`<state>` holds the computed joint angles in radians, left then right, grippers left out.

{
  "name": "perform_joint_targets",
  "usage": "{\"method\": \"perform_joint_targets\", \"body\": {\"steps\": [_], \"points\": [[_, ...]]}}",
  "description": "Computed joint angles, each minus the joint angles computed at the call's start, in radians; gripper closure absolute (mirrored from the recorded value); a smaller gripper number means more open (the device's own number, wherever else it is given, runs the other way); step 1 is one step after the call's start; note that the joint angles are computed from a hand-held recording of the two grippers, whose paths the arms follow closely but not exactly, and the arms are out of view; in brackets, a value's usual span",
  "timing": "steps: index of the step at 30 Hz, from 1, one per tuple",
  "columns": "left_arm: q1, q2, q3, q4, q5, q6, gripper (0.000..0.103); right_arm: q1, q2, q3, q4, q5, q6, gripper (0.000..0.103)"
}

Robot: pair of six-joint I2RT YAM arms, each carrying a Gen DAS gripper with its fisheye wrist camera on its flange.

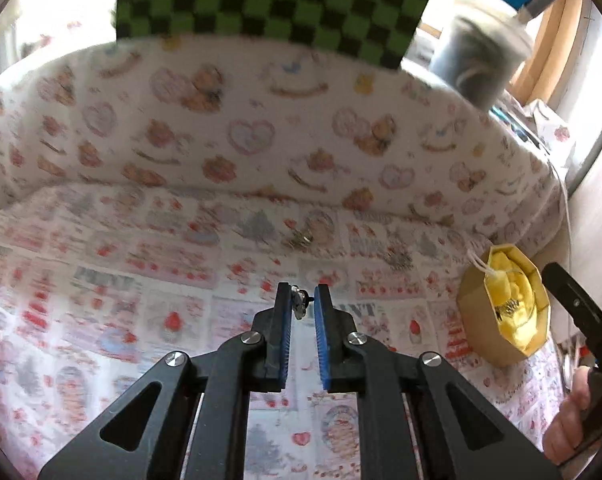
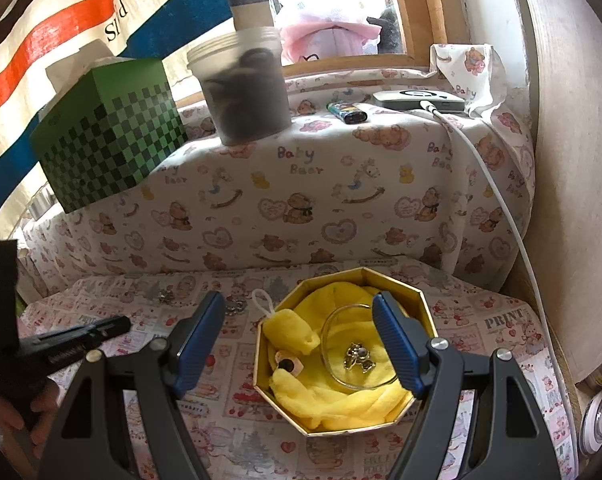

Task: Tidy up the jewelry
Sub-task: 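Grasp the small silver ring with the right gripper while the left gripper holds the charm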

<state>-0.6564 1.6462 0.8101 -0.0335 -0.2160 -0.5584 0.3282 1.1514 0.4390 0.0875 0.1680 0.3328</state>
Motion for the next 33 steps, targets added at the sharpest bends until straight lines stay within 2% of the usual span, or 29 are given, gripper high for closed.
{"method": "perform_joint_targets", "body": {"steps": [3, 7, 10, 11, 13, 15, 18, 20, 25, 31, 33], "points": [[-0.033, -0.031, 0.019, -0.084, -0.123, -0.009, 0.093, 0.013, -0.014, -0.002, -0.011, -0.008, -0.010, 0.029], [-0.017, -0.072, -0.001, -0.074, -0.105, 0.004, 0.093, 0.021, -0.040, 0.007, -0.045, -0.101, -0.025, 0.029], [-0.008, -0.090, -0.018, -0.060, -0.116, 0.017, 0.093, 0.074, -0.047, 0.013, -0.055, -0.091, -0.030, 0.031], [-0.007, -0.108, -0.029, -0.065, -0.132, 0.018, 0.093, 0.099, -0.029, 0.032, -0.073, -0.083, -0.030, 0.037], [-0.005, -0.110, -0.030, -0.062, -0.169, 0.020, 0.093, 0.150, 0.045, 0.099, -0.127, -0.083, -0.028, 0.046], [0.002, -0.096, -0.021, -0.065, -0.193, 0.017, 0.093, 0.196, 0.143, 0.183, -0.190, -0.080, -0.024, 0.063], [0.022, -0.074, -0.008, -0.086, -0.206, 0.002, 0.093, 0.239, 0.292, 0.294, -0.232, -0.087, 0.006, 0.073], [0.046, -0.067, -0.014, -0.077, -0.183, -0.006, 0.093, 0.269, 0.422, 0.409, -0.311, -0.063, 0.022, 0.079], [0.082, -0.066, -0.025, -0.073, -0.185, -0.013, 0.093, 0.309, 0.602, 0.563, -0.382, -0.017, 0.049, 0.081], [0.139, -0.065, -0.029, -0.069, -0.148, -0.028, 0.093, 0.326, 0.719, 0.681, -0.439, 0.025, 0.062, 0.084], [0.131, -0.071, -0.032, -0.073, -0.202, -0.019, 0.093, 0.324, 0.744, 0.696, -0.435, -0.002, 0.060, 0.086]]}}
